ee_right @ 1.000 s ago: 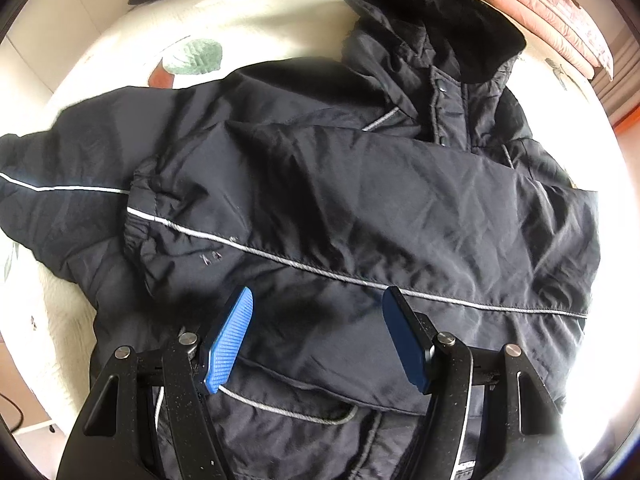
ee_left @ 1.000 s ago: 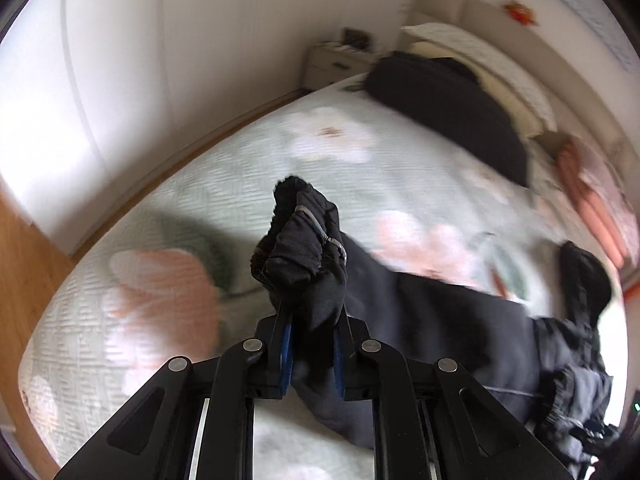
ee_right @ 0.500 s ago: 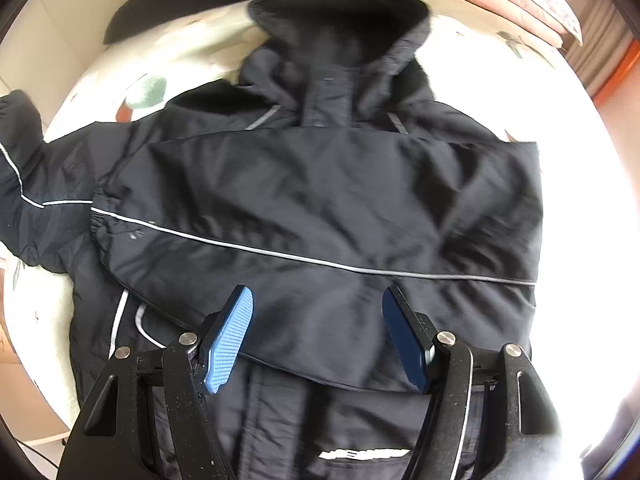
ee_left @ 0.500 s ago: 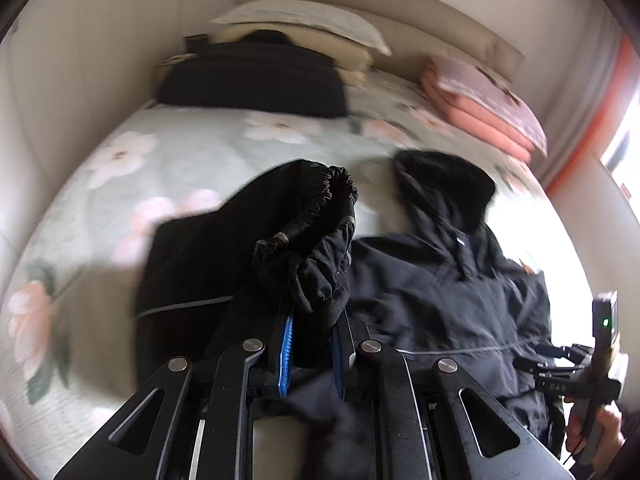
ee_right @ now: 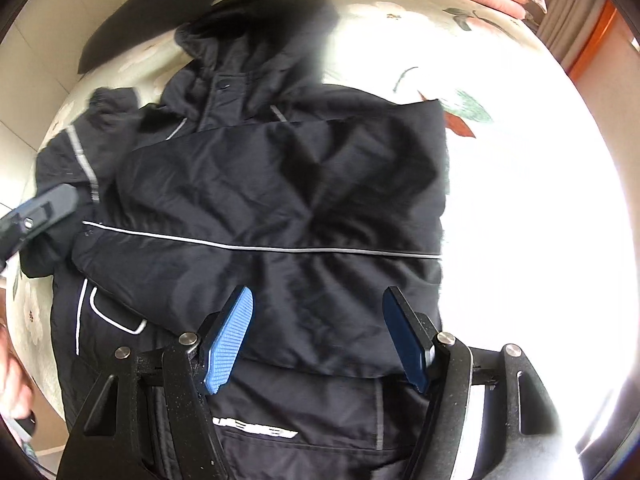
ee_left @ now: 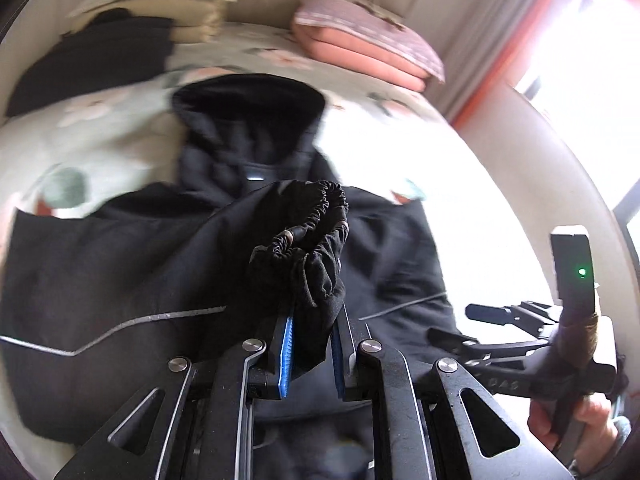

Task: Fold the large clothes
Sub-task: 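Carry the held cuff with the left tool across the jacket body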

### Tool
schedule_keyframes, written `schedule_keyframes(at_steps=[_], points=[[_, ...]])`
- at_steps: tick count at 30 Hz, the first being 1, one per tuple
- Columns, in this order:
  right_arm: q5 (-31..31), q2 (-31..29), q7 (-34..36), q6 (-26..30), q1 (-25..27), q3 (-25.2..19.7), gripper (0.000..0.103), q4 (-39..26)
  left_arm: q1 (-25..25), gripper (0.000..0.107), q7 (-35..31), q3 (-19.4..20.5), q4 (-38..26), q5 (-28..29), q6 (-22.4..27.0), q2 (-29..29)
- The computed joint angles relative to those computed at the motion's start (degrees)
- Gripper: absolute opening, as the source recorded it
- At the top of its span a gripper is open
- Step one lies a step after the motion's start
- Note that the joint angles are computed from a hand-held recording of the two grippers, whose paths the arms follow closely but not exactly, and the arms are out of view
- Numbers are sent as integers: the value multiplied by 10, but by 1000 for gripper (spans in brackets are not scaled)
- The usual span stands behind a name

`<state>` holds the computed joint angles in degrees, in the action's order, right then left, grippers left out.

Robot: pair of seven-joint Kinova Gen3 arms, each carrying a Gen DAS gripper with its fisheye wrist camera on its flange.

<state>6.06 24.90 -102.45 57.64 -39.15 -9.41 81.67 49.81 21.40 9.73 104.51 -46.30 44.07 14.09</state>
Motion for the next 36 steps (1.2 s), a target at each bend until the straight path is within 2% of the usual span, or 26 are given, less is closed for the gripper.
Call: schedule_keyframes(at_steps=[3, 6, 7, 9, 10, 12, 14, 17, 18, 20, 23, 26, 27, 28, 29, 31, 33, 36], points=[[-12, -2, 22, -2, 21, -2, 70, 6, -23, 22, -62, 1, -26, 34, -42, 42], [-18, -3, 43, -4, 30, -4, 70, 11, -99, 44, -102, 45, -6, 103, -112, 64], [-21, -3, 51, -6, 33, -6, 70, 13, -126, 49, -101, 66, 6, 121, -135, 71], [-35, -1, 70, -9, 41, -12, 70, 12, -154, 49, -72, 87, 39, 127, -182, 62], [-44, 0, 79, -9, 44, -15, 70, 10, -152, 49, -49, 82, 59, 116, -205, 50], [-65, 3, 100, -11, 52, -23, 70, 5, -117, 49, -23, 43, 81, 109, -227, 27], [-82, 11, 115, -11, 52, -29, 70, -5, -64, 50, -24, -3, 91, 125, -211, -4], [-129, 36, 140, -8, 58, -45, 70, -28, 11, 55, 26, -46, 99, 106, -143, -52], [-148, 51, 146, -3, 60, -50, 70, -39, 23, 56, 43, -51, 103, 98, -119, -64], [-177, 79, 155, 9, 62, -56, 70, -60, 26, 57, 68, -37, 113, 93, -73, -90], [-187, 107, 135, 16, 46, -44, 70, -79, 62, 58, 80, -55, 123, 111, -3, -112], [-198, 124, 127, 20, 47, -42, 69, -90, 45, 58, 123, -10, 137, 103, 56, -131], [-201, 128, 132, 19, 48, -45, 64, -91, 41, 58, 134, -1, 144, 103, 67, -139], [-208, 132, 141, 21, 53, -51, 55, -93, 36, 58, 142, 7, 150, 108, 78, -146], [-215, 132, 146, 21, 56, -54, 51, -92, 30, 58, 145, 14, 154, 113, 83, -150], [-224, 127, 154, 12, 59, -58, 28, -84, 16, 58, 158, 28, 163, 116, 94, -159], [-227, 105, 157, -7, 60, -57, 23, -65, 2, 58, 176, 42, 171, 112, 98, -164], [-214, 57, 160, -26, 61, -47, 21, -39, -20, 58, 181, 61, 170, 101, 107, -166]])
